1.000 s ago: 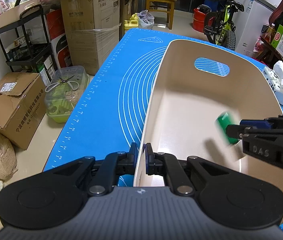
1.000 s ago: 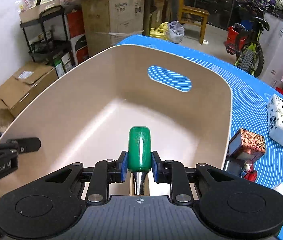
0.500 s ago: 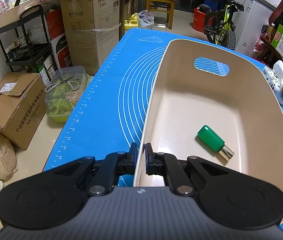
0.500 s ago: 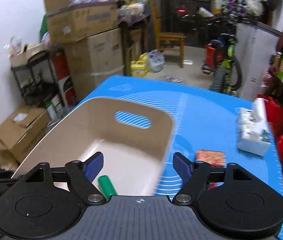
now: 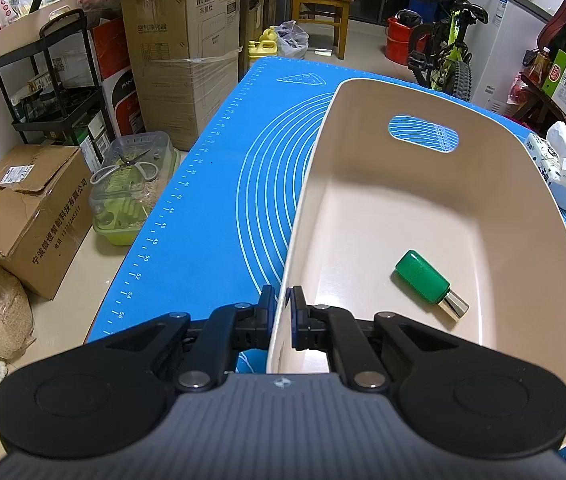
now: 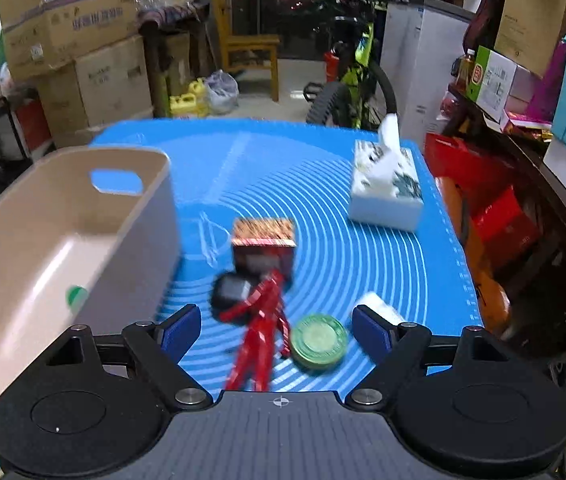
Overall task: Organize rigid objects
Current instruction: 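Move the right tool to the red action figure and grasp it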
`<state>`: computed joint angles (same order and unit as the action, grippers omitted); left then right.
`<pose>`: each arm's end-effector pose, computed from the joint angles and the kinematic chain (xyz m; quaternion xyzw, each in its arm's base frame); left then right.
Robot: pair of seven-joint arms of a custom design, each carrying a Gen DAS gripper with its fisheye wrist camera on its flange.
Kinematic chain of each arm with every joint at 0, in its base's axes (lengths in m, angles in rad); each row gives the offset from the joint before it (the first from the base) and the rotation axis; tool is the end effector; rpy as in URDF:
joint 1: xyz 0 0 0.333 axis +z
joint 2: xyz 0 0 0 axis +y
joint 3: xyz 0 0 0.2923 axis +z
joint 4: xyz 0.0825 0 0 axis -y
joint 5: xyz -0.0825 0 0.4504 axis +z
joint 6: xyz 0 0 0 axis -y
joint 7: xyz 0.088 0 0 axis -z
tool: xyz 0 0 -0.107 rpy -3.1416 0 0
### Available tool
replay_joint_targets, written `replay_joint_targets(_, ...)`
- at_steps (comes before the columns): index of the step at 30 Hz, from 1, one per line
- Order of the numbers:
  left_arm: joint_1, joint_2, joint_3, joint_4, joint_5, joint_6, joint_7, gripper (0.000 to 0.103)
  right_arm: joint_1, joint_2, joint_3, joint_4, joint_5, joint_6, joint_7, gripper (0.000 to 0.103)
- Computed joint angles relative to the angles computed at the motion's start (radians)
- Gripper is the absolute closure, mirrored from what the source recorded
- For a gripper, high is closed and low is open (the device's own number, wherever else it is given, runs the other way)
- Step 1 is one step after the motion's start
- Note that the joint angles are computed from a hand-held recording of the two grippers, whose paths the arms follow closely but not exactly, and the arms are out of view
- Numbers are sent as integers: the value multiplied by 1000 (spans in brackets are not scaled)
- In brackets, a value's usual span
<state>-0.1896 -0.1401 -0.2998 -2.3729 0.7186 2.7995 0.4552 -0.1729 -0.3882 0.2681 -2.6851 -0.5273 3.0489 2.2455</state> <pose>0.4901 -0.2959 0.3651 -0.6657 0.6655 -0.2565 0.2195 0.4835 0.0791 0.3613 -0.6387 0.6728 -0.2821 0.2445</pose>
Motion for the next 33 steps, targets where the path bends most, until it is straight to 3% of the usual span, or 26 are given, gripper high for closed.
replay_joint_targets(4, -2, 2, -1, 2, 1, -3, -1, 93, -105, 72, 79, 21, -88, 63, 35, 19)
replay_joint_targets(9, -3, 3, -1, 3, 3, -4, -4, 93, -7, 174, -15, 72, -45, 73, -31, 23)
replay_joint_targets(13, -4, 3, 0, 4, 4, -4, -6, 93, 94, 222, -90, 110, 11, 31, -96, 35)
replay_joint_targets(20, -5, 5, 0, 6, 6, -6, -9, 93, 180, 295, -168, 174, 22, -24, -78, 51)
replay_joint_targets(23, -6, 5, 1, 7, 3, -5, -8, 93, 209, 319, -200, 194, 31, -31, -69, 55)
replay_joint_targets(25, -7, 6, 0, 7, 5, -6, -10, 93, 215, 328, -211, 203, -2, -31, -24, 65)
replay_joint_targets(28, -7, 6, 1, 7, 6, -6, -9, 93, 233, 325, -232, 193, 38, -12, -24, 66)
replay_joint_targets(33, -8, 8, 1, 9, 6, -7, -11, 93, 185, 287, -206, 160, -149, 32, 100, 66)
